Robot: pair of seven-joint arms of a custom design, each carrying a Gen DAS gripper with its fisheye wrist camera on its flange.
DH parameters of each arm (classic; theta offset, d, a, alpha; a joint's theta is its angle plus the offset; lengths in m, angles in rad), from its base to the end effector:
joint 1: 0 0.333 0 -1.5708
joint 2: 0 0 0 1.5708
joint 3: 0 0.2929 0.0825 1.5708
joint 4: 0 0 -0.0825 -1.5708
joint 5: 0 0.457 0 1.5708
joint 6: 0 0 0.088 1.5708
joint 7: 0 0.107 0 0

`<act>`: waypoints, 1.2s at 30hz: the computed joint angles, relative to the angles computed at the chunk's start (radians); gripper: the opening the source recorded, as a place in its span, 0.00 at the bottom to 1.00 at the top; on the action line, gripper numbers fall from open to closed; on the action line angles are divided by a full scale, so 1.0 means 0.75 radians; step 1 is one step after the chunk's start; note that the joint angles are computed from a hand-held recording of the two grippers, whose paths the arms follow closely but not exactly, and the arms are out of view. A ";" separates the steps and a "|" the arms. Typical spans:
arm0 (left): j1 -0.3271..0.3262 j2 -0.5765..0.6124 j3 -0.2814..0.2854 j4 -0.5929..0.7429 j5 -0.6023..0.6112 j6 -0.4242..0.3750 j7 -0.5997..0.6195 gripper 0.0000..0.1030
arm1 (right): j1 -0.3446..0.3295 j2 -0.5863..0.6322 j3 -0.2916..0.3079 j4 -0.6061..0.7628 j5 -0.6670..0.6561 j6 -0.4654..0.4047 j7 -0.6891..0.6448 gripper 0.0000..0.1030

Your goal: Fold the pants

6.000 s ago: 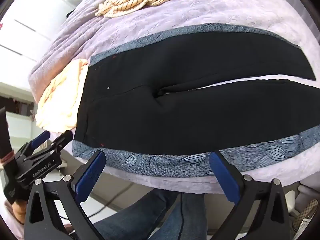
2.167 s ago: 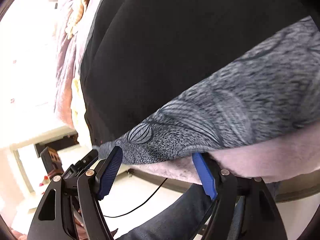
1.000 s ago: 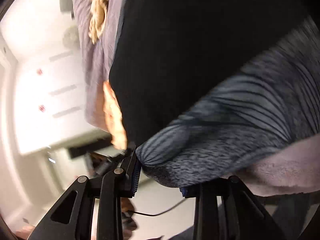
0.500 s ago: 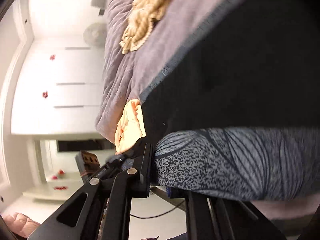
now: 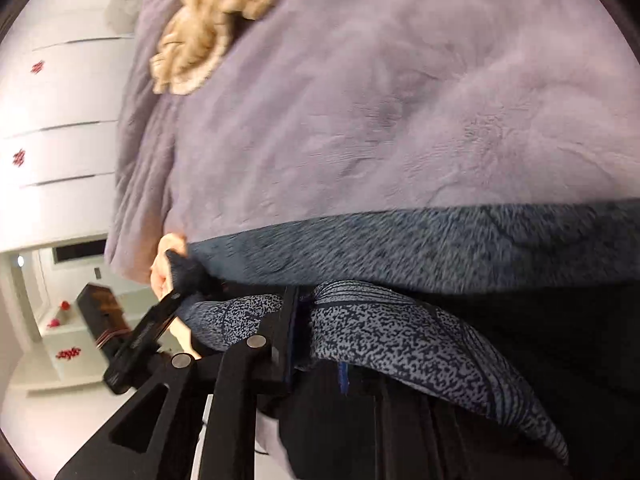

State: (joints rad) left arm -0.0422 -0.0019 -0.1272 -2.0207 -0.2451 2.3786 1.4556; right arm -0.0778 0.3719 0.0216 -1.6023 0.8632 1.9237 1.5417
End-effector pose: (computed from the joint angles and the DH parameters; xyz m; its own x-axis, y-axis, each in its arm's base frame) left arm 0.6400 -0.1120 0.4336 0.0488 -0.9656 0.2553 -0.9435 -0.1284 -0.3053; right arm 0.7299 0.0107 0.3841 -0.3076 -0.6352 -0.7085 -0.9440 0.2974 0.1432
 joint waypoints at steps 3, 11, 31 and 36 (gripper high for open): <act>0.005 -0.097 0.004 -0.046 0.163 0.010 -0.089 0.44 | -0.011 -0.063 0.004 -0.045 0.036 -0.007 -0.045 0.46; -0.067 -0.121 -0.021 -0.092 0.222 -0.131 -0.036 0.44 | 0.071 -0.286 -0.043 -0.194 -0.089 -0.059 -0.286 0.69; -0.234 -0.291 -0.109 -0.097 0.384 -0.375 -0.317 0.44 | -0.052 -0.821 -0.244 -0.689 -0.305 0.072 -0.182 0.68; -0.334 -0.289 -0.141 -0.102 0.267 -0.430 -0.299 0.44 | -0.140 -1.052 -0.288 -0.885 -0.476 0.063 -0.122 0.68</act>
